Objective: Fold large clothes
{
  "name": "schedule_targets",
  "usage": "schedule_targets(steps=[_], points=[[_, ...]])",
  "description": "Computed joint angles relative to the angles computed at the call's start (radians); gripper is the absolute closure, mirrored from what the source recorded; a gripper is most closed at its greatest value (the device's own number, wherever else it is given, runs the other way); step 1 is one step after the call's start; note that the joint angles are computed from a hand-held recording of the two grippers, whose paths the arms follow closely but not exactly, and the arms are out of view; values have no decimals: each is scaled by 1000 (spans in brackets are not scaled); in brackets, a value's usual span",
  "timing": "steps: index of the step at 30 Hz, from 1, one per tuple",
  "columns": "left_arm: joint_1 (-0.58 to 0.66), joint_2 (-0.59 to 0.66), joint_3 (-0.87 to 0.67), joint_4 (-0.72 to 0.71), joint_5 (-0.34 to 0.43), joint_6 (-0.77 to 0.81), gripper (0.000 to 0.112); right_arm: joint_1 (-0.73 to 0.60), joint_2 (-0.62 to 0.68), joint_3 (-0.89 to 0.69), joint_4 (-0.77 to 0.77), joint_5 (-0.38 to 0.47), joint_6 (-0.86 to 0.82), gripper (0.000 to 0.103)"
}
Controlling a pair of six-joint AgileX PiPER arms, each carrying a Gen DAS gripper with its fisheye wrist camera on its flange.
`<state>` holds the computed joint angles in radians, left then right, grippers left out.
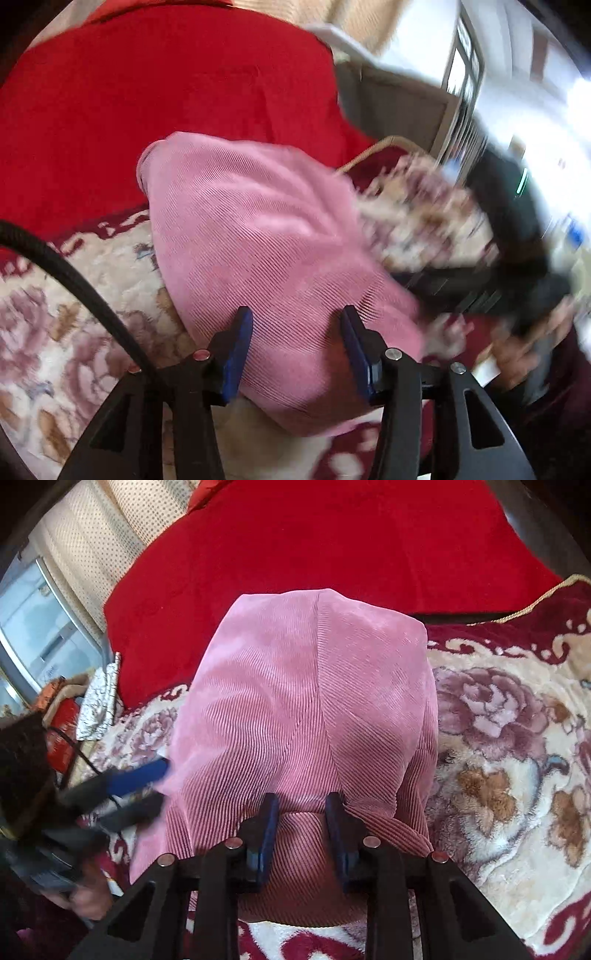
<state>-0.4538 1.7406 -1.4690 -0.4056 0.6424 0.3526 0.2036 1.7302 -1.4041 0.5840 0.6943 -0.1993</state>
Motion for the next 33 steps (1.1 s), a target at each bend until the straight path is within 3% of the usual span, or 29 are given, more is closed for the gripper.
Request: schedule_targets(steps=[2,4,6,12,14,16,18,20,24,28,30,33], points=[[11,10,-25,-7,38,-2,60,-42,16,-34,52,56,-44,73],[4,5,-33,51,57,-25,59,-111,19,-51,198,101,-133,73],[-3,-9,-18,87,56,-36,59,-144,28,-87,280,104,-175,74],[9,-20,10,66,47,11,59,-98,227,-445,145,176,5,71],[21,-20,13,32,48,50,59,-72,363,-617,12,234,158,72],[36,-23,21,-15,42,104,59,-72,487,-721,0,287,219,72],[57,-34,35,-85,40,181,59,-110,488,-679,125,267,160,72],[83,-54,45,-143,47,247,57,-130,427,-596,154,237,140,73],[131,-98,72,-217,-9,267,43,-135,237,-346,200,117,4,71],[137,-67,47,-170,-82,108,42,-125,86,-189,266,55,-96,71],[128,-29,5,-107,-79,2,42,-111,-3,-83,289,9,-141,71],[93,57,-99,20,-30,-165,42,-95,-71,8,278,15,-164,71]])
